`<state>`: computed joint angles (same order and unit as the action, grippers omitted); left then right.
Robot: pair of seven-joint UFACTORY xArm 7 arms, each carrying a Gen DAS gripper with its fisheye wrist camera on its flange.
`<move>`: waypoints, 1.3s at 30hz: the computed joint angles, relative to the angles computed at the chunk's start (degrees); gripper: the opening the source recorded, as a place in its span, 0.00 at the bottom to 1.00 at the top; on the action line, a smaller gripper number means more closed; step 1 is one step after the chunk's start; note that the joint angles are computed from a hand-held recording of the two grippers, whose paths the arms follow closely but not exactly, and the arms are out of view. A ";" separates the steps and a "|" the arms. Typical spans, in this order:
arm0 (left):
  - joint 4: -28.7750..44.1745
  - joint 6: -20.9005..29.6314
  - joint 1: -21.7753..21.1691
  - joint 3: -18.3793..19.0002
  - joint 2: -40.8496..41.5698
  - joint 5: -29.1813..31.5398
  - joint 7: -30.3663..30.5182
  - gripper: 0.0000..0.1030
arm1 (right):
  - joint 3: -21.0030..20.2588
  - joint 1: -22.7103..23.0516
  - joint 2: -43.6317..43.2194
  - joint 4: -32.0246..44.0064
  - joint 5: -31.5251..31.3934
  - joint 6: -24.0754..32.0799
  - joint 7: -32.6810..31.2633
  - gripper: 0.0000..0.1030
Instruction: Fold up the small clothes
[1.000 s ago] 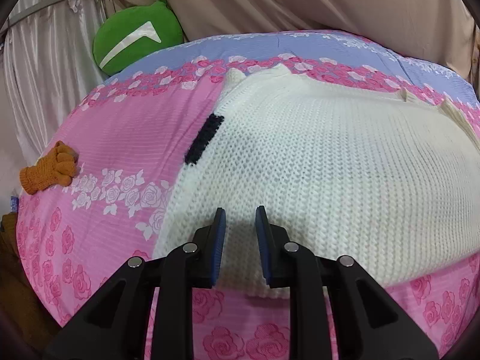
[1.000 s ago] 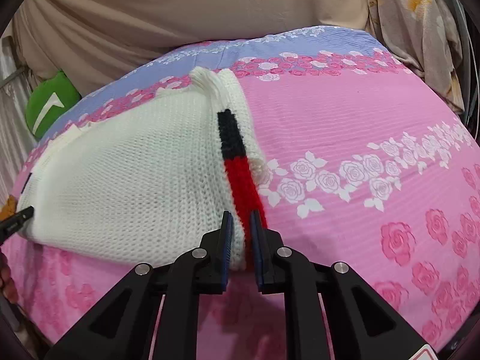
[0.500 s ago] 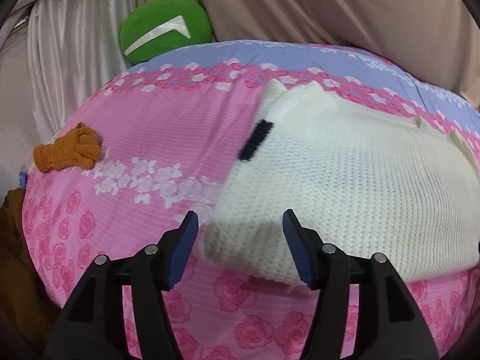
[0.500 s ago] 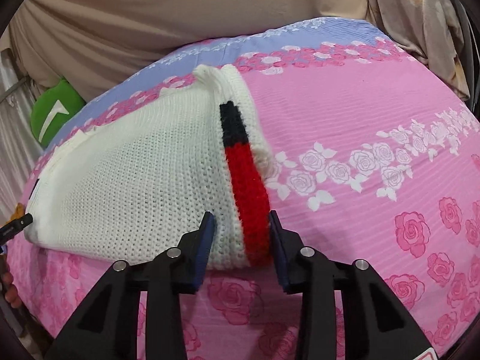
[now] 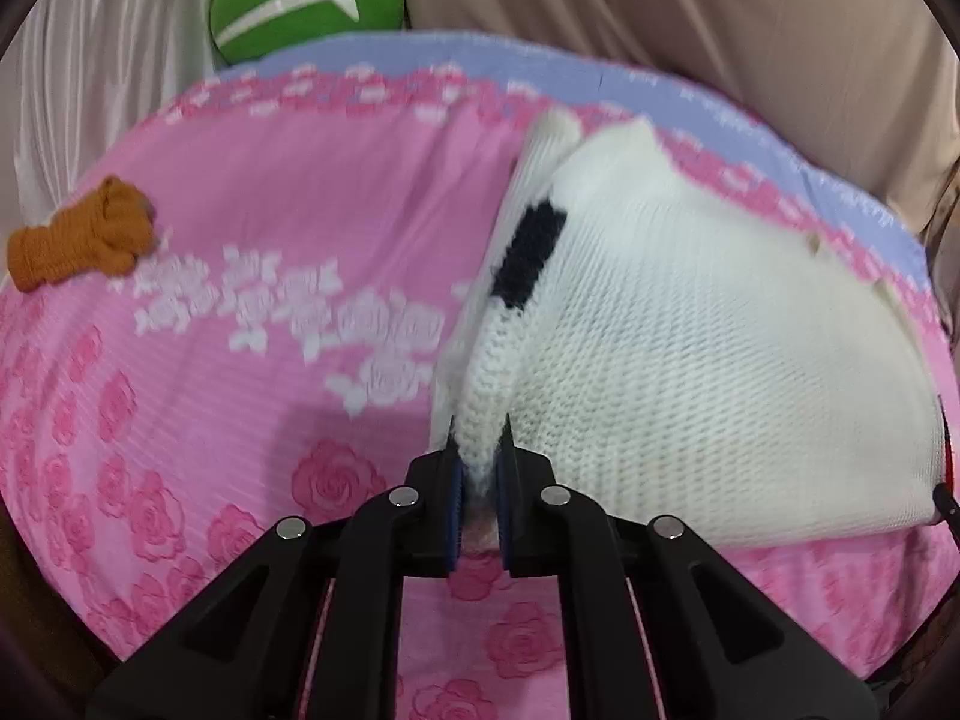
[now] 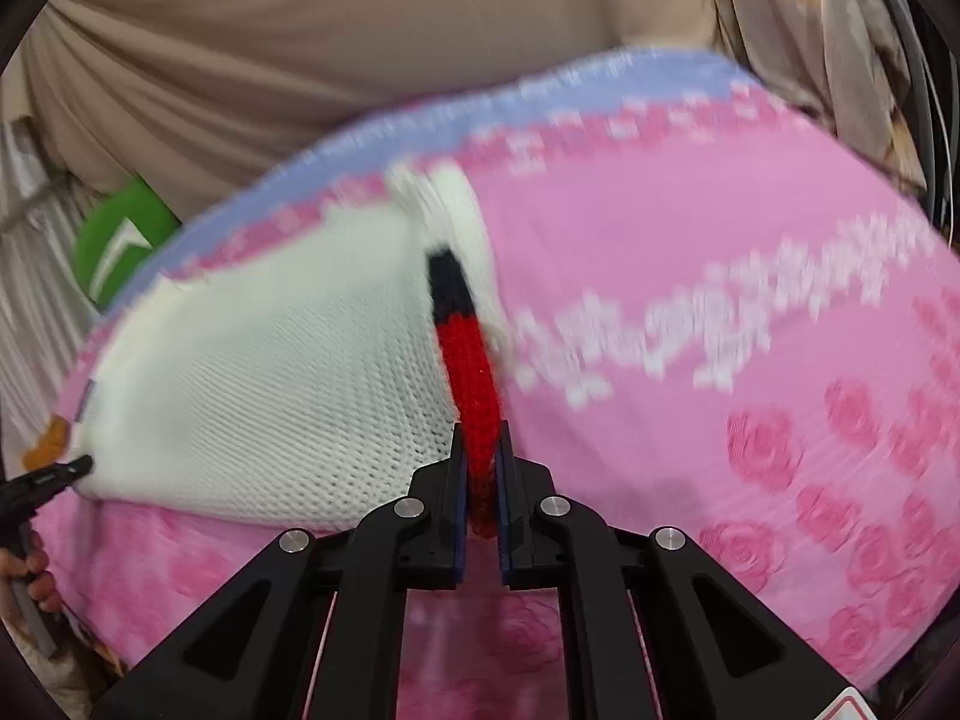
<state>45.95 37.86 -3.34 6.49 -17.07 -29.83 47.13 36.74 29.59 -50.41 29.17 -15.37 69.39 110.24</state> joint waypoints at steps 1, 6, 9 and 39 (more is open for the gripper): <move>-1.14 -1.66 -0.06 -0.39 -0.80 0.11 0.28 0.08 | 0.59 -0.09 -0.15 -0.94 -0.29 -0.87 0.84 0.07; 0.91 1.83 -1.93 1.47 -5.49 -2.68 0.53 0.13 | -0.42 -1.50 -4.00 1.91 -3.09 1.02 -0.41 0.12; 3.83 0.29 -4.44 1.26 -5.27 -6.50 1.04 0.18 | -1.16 -5.94 -4.35 5.42 -8.25 1.94 -5.53 0.16; 5.73 -22.62 -5.87 -11.16 9.61 17.30 -19.33 0.26 | -11.25 -15.16 10.21 2.37 -13.56 -20.76 -15.71 0.00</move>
